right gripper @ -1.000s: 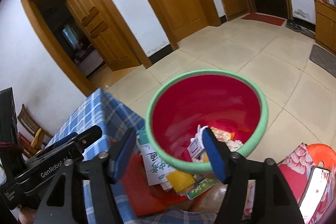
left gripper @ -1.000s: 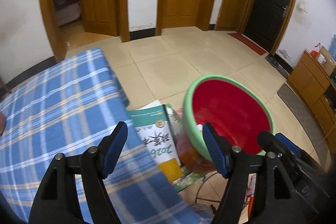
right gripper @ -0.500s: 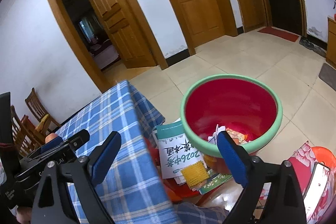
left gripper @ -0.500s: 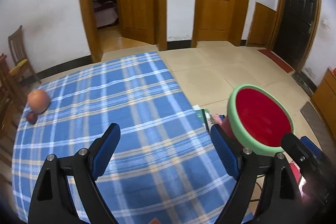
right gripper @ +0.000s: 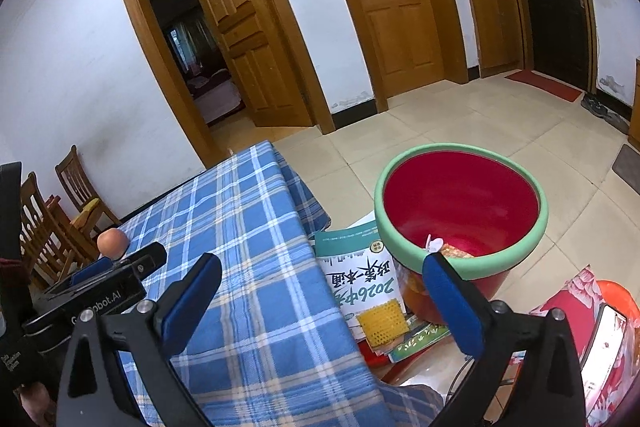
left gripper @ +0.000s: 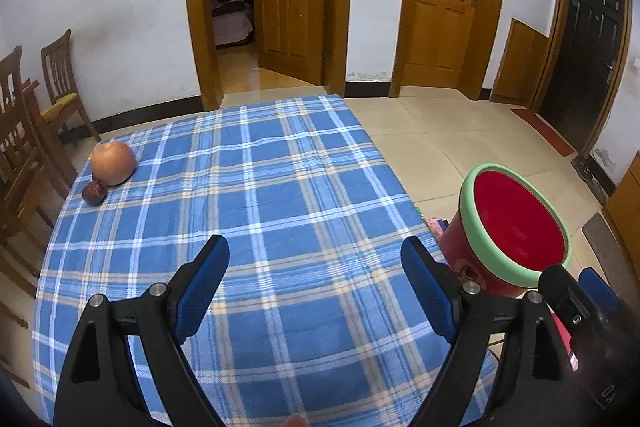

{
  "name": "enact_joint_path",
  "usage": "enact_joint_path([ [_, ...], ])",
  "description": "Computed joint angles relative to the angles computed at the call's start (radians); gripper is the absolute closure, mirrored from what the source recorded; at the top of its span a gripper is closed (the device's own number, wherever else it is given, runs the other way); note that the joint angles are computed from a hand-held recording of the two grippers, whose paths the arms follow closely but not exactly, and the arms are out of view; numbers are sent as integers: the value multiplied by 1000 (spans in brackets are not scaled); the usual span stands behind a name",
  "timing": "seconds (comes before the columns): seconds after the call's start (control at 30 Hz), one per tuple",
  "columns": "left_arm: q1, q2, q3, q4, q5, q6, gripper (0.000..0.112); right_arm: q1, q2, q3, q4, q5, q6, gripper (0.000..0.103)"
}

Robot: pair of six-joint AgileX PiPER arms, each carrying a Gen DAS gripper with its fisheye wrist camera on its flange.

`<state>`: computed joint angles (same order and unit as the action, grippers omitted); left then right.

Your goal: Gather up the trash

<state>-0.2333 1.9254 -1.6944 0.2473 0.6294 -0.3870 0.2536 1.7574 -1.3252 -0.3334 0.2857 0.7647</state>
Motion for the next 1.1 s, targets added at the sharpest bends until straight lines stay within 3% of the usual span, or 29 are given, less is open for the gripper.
enact_joint_path([
  [1.1,13,-20,25,51,2,-61,25,21,-2,-3,-27,6,27,1],
])
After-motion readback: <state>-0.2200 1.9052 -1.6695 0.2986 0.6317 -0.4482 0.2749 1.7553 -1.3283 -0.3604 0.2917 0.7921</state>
